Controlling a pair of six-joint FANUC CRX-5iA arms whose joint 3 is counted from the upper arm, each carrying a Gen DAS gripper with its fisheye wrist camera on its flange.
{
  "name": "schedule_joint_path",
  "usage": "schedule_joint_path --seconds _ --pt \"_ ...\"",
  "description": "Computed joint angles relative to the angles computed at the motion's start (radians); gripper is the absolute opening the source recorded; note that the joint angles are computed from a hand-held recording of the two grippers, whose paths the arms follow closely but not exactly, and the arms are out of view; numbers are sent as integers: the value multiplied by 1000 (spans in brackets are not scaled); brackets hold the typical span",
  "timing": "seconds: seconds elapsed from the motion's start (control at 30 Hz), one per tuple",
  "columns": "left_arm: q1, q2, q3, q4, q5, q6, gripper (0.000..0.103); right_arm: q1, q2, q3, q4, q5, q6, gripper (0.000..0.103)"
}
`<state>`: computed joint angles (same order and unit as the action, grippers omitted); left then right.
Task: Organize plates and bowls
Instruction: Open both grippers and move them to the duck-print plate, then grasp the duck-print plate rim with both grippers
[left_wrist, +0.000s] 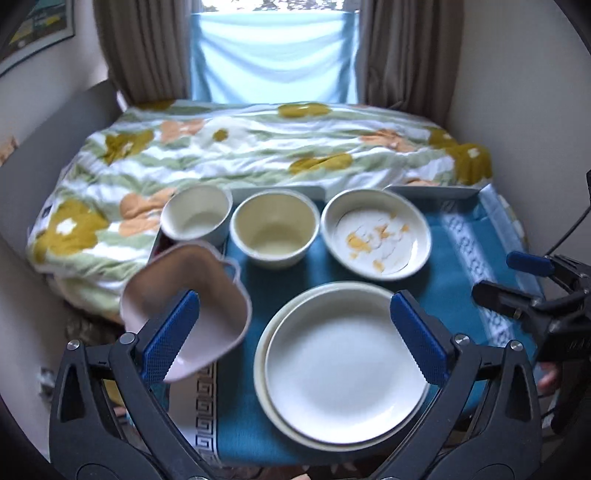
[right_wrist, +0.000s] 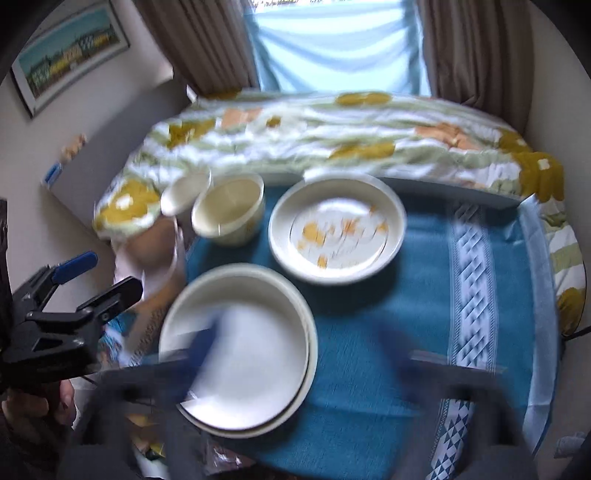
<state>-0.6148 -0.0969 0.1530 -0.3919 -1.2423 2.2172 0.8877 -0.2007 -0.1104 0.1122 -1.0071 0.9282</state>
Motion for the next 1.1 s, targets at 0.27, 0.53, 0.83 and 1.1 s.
schedule_joint_path --seconds 0.27,0.53,0.83,1.1 --pt "120 74 0 214 109 -35 103 -151 92 132 -49 -83 145 103" --pt "136 202 27 270 162 121 103 -326 291 323 -217 -166 443 103" --pt "153 397 145 265 86 303 65 -466 545 549 -466 -339 738 70" --pt "165 454 163 270 75 346 20 -490 629 607 -545 -379 848 42"
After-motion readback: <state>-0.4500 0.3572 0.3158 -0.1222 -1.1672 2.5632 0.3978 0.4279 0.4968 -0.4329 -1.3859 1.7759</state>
